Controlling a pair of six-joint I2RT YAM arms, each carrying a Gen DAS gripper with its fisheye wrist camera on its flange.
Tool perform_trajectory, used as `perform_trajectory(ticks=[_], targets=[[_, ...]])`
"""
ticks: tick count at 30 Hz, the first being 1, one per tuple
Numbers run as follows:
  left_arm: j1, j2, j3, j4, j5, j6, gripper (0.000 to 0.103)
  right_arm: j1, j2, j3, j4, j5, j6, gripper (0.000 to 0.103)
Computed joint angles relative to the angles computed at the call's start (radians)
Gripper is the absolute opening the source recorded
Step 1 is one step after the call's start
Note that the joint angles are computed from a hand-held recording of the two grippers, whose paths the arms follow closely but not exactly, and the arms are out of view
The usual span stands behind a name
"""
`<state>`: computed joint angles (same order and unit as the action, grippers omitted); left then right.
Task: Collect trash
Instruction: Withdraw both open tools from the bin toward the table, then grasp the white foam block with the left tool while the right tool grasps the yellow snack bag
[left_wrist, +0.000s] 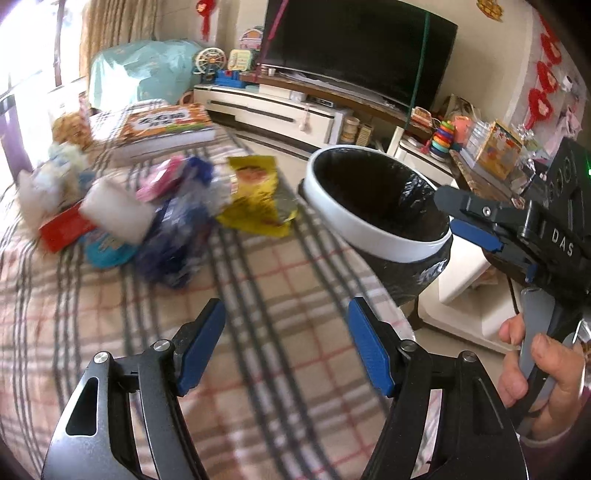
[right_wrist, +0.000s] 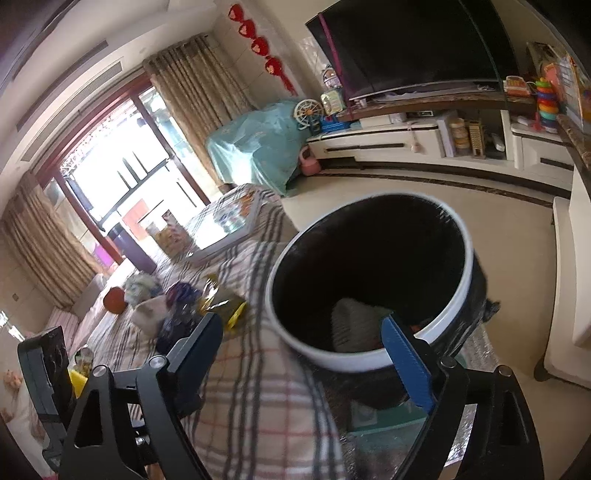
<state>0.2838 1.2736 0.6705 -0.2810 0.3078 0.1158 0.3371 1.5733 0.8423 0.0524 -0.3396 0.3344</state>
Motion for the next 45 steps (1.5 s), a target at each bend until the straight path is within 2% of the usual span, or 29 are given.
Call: perform_trajectory(ticks=[7,21,28,35,36,42,45], targets=[[0.157,-0.038,-0.042,-0.032,0.059,0.077,0.070,0.075,-0.011,-0.037,0.021,0.031,0.046,0.089],[0.429,0.028,-0.021,-0.083,0.171,0.196,0.070,0.226,0.046,0.007,0.022,0.109,0.067,0.089],[0.477,0.048,0.026,-0.096,0.195,0.209,0.071,0.279,0.115,0.085,0.010,0.137,0.021,0.089],[0.449,0.077,0.101,-0.104,0.197,0.158,0.076,0.290,0.197,0.186,-0.017,0.153,-0.029,0.088],[0.438,0.079,0.108,-0.097,0.193,0.144,0.077,0.287,0.205,0.196,-0.018,0.152,-0.036,0.086],[0.375,0.147,0.204,-0.062,0.172,0.053,0.079,0.275,0.282,0.300,-0.065,0.122,-0.082,0.057],[0.352,0.196,0.252,-0.034,0.155,0.008,0.079,0.274,0.326,0.349,-0.089,0.100,-0.099,0.053]])
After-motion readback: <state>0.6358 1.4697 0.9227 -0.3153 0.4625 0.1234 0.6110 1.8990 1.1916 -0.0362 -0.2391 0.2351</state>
